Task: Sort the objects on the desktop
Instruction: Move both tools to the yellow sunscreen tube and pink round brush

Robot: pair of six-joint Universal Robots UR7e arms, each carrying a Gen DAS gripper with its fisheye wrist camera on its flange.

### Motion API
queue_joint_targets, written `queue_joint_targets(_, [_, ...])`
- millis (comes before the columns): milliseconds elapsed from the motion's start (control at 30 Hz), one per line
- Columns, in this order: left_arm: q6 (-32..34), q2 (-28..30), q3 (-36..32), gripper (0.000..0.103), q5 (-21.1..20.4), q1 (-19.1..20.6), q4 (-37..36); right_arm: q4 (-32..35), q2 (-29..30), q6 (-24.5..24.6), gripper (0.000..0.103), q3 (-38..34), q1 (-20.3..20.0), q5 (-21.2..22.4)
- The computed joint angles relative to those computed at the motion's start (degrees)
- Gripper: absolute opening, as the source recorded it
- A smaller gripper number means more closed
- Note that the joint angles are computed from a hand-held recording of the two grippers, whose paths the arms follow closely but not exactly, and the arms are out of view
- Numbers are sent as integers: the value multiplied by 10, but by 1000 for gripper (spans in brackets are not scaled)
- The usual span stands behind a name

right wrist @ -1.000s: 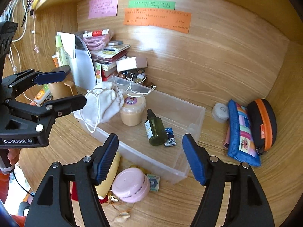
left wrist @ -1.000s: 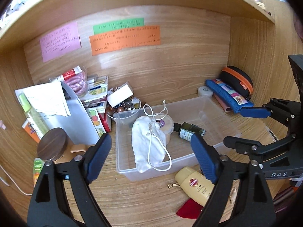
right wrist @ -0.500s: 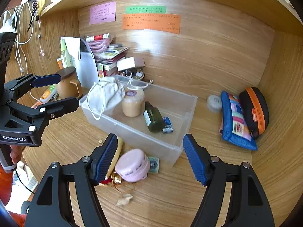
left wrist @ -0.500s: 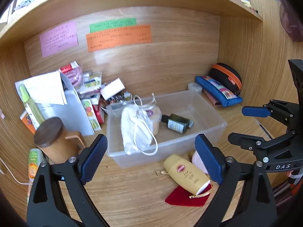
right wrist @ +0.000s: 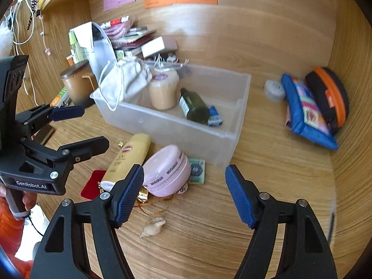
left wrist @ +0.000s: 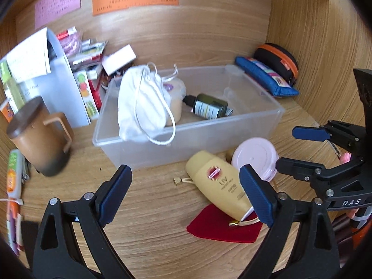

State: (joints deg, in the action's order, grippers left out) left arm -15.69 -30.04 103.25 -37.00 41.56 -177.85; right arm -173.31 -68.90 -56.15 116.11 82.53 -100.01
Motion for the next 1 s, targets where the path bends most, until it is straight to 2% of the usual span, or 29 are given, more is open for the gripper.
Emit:
queue_joint_targets(233, [-22,-3,8,95,-16,11,12,34,18,21,69,-14,-12,16])
queue_joint_targets(400, [-29,-3,10,94,-26,18,15,67,28,34,63,-28,-11,21])
queue_joint_targets(433, [-29,-3,10,95,-27,19,14,67,32,33,60,-30,-8,17])
queue_joint_targets(700, [-32,-5,14,95,-37,24,8,56,46,6,61,-30,1,6])
queue_joint_targets(900, [-41,-6,19,95,-41,27,8,75,63,19,61,-47,6,-7])
queue_joint_targets(1000, [-43,-5,19,95,-39,27,11,43,68,9,61,-36,7,-7])
